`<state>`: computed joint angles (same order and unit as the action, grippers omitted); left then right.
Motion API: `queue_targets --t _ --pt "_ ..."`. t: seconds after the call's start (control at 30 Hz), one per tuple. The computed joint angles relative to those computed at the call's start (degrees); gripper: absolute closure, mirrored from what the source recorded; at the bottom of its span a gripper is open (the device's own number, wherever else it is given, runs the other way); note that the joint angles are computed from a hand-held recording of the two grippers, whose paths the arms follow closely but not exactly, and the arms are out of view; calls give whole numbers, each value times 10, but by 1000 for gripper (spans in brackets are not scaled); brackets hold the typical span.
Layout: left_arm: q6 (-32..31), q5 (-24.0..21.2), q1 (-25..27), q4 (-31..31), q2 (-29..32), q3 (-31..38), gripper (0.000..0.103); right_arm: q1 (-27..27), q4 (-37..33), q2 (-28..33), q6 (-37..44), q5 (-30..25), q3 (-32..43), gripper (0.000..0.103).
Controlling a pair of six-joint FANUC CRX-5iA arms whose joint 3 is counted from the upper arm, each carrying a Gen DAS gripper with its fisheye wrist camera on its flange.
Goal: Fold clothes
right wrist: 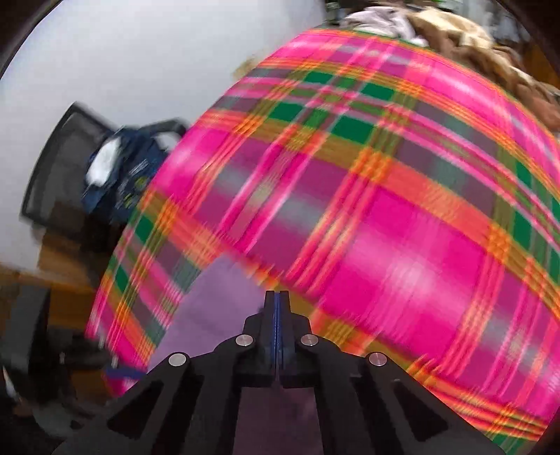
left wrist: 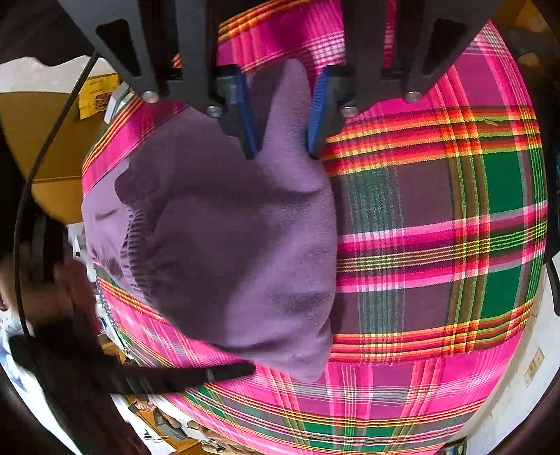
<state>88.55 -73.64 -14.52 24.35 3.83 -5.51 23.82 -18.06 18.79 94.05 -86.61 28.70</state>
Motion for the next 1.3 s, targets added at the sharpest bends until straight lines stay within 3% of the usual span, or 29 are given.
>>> queue_targets --t 0.1,0.23,0.33,0.4,0.6,0.8,0.87,1.0,1.13,1.27,1.3 --pt "-4 2 6 12 -7 -9 77 -1 30 16 -28 -1 14 99" --pt "-8 3 22 33 -17 -19 77 -31 -4 -56 -32 38 -39 96" --pt "6 11 29 18 0 14 77 -49 -11 -127 -48 57 -105 84" --pt "21 9 28 -1 28 56 73 -51 -7 -164 -75 66 -150 70" --pt "16 -22 20 -6 130 172 70 -82 -36 -201 -139 78 -218 67" --pt "-3 -63 27 23 182 217 70 -129 -109 -173 -150 64 -202 68" --pt "-6 -68 32 28 184 218 70 -136 -104 -186 -167 83 -216 68" --pt "-14 -50 48 59 166 177 70 -167 -132 -187 -182 86 -220 69" --pt "-16 -49 50 66 167 175 70 -161 -145 -166 -156 58 -202 70" --pt "-24 -49 59 86 162 161 70 -166 -167 -151 -151 43 -191 97" --pt "-27 -48 63 95 159 154 73 -170 -174 -154 -152 45 -193 98"
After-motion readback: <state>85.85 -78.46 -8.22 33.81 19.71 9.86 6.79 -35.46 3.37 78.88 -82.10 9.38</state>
